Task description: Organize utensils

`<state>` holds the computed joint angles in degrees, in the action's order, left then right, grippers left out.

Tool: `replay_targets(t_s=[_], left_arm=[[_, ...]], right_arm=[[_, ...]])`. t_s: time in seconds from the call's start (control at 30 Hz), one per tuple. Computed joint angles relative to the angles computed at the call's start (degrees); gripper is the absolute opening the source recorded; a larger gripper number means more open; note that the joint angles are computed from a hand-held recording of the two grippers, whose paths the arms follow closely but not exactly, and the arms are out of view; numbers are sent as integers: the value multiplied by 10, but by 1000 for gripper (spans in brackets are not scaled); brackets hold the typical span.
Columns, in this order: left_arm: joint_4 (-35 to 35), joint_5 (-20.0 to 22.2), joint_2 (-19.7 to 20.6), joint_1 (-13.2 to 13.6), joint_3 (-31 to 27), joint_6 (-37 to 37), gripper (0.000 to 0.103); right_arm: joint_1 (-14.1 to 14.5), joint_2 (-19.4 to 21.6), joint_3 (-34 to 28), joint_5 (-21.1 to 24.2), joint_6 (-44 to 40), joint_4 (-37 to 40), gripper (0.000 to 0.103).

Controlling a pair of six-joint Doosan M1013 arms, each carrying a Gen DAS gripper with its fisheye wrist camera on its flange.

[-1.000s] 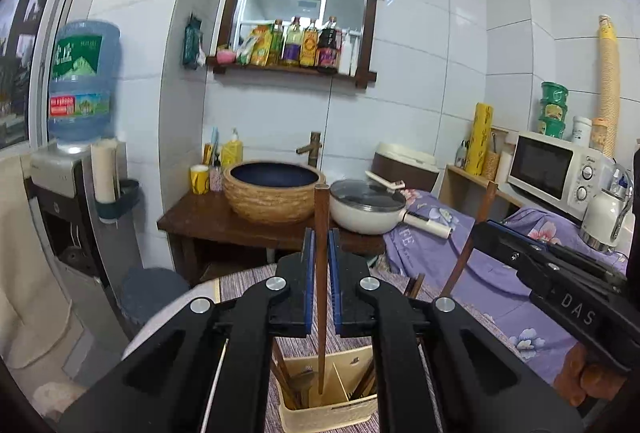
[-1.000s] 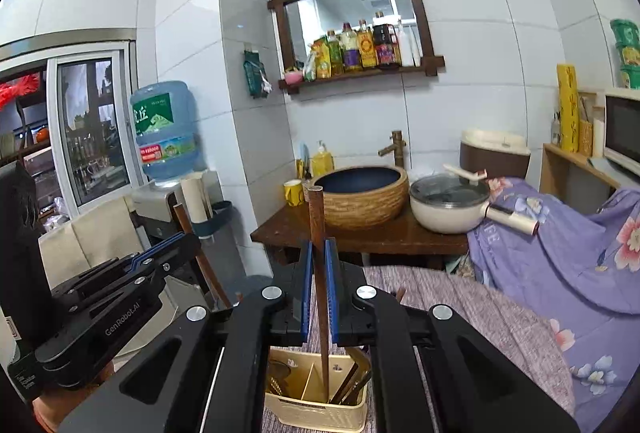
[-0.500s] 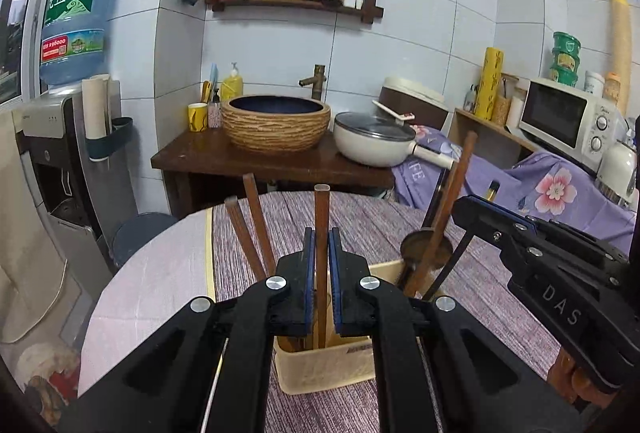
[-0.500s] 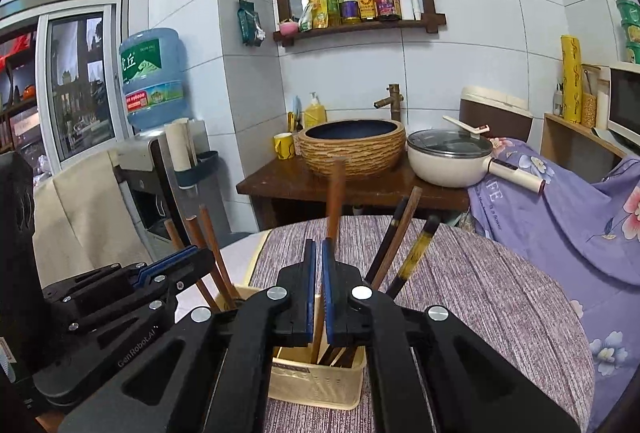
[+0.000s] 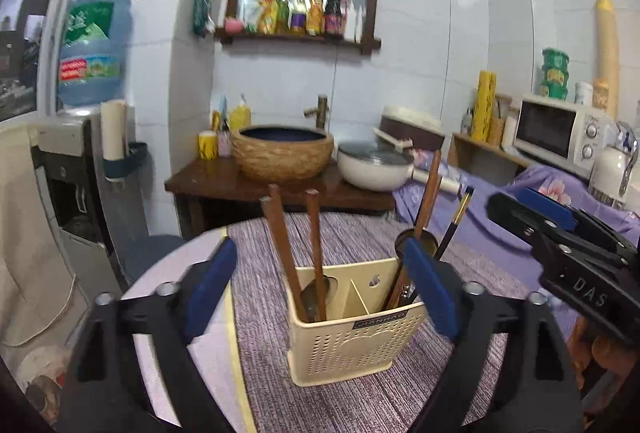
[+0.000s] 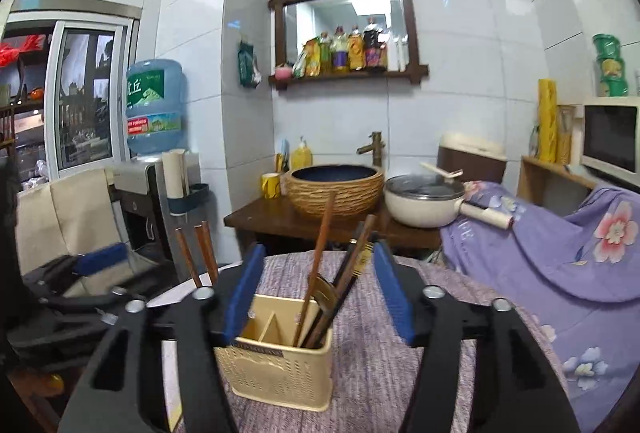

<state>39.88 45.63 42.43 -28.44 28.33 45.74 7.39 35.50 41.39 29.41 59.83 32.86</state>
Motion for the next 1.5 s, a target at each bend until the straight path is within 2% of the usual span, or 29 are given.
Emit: replay_targets(t_s=[0.03,0.1,0.17,0.37,0.43,0.6,0.67,0.77,0.87,1.0,1.1,1.5], left_arm=[[26,-11,-17,-3,32,-24,88],[78,-22,-52,-10,99,-74,95],[136,-33,-83,-18,160,-135,97],[245,-34,-152,-49,315,-263,97],[261,-30,-165,-60,350,-294,97],[286,-20,-191,-84,416,-379,97],[308,-10,-199,-95,436,-394,97],[358,5,-211,-109,464,-432,97],[403,10,-222,-119,492,-479,97],[385,-2,-227,-122,500,-469,97],[378,-8,-229,-123,500,-462,97],[383,-8,-228,-124,499,-470,97]], right_arm=[[-2,-12,23,-14,-11,10,81],[-9,-36,69,-28,-54,54,90],[-15,-62,122,-28,-126,108,96],[-22,-125,262,-49,-292,245,97],[-24,-143,301,-51,-337,289,97],[-17,-188,397,-110,-538,439,97],[-21,-202,424,-103,-598,504,97],[-30,-219,452,-77,-620,555,97],[-33,-229,470,-80,-617,571,97],[-30,-231,477,-94,-621,575,97],[-29,-231,477,-87,-611,563,97],[-29,-233,480,-90,-615,561,97]])
